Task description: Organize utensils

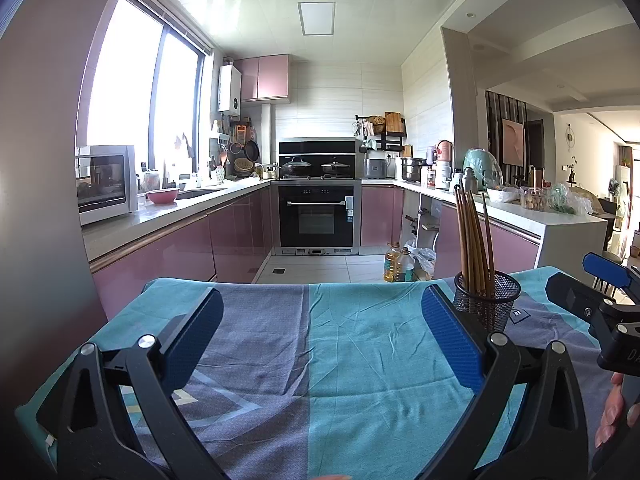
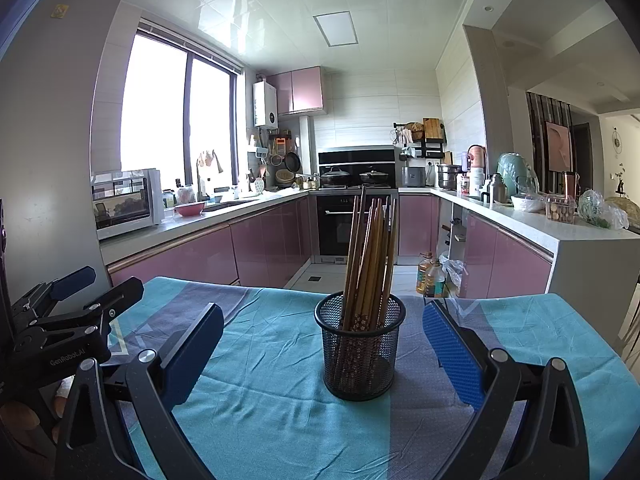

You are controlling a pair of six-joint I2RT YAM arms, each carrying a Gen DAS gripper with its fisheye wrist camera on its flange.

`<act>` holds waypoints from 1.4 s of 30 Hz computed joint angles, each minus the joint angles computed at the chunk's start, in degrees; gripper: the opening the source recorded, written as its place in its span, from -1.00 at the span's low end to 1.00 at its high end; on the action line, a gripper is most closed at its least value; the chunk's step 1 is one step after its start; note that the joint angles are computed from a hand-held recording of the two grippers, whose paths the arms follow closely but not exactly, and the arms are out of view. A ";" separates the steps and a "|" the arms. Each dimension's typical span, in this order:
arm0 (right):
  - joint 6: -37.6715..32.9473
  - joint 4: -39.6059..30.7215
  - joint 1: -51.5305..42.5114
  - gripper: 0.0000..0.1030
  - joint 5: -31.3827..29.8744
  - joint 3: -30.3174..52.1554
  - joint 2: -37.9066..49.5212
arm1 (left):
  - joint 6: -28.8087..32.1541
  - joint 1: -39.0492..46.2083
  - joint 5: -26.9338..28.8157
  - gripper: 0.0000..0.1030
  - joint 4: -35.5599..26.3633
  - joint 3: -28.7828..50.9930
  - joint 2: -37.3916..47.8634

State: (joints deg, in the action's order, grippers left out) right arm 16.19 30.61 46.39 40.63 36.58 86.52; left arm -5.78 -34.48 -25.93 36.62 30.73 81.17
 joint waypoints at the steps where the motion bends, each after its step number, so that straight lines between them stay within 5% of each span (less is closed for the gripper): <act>1: 0.03 -0.02 0.06 0.87 0.03 -0.01 -0.02 | 0.04 0.04 0.02 0.90 0.17 0.05 0.24; 42: 0.29 -0.07 -0.09 0.87 -0.15 -0.30 -0.11 | 0.09 0.03 -0.10 0.90 0.29 0.28 0.67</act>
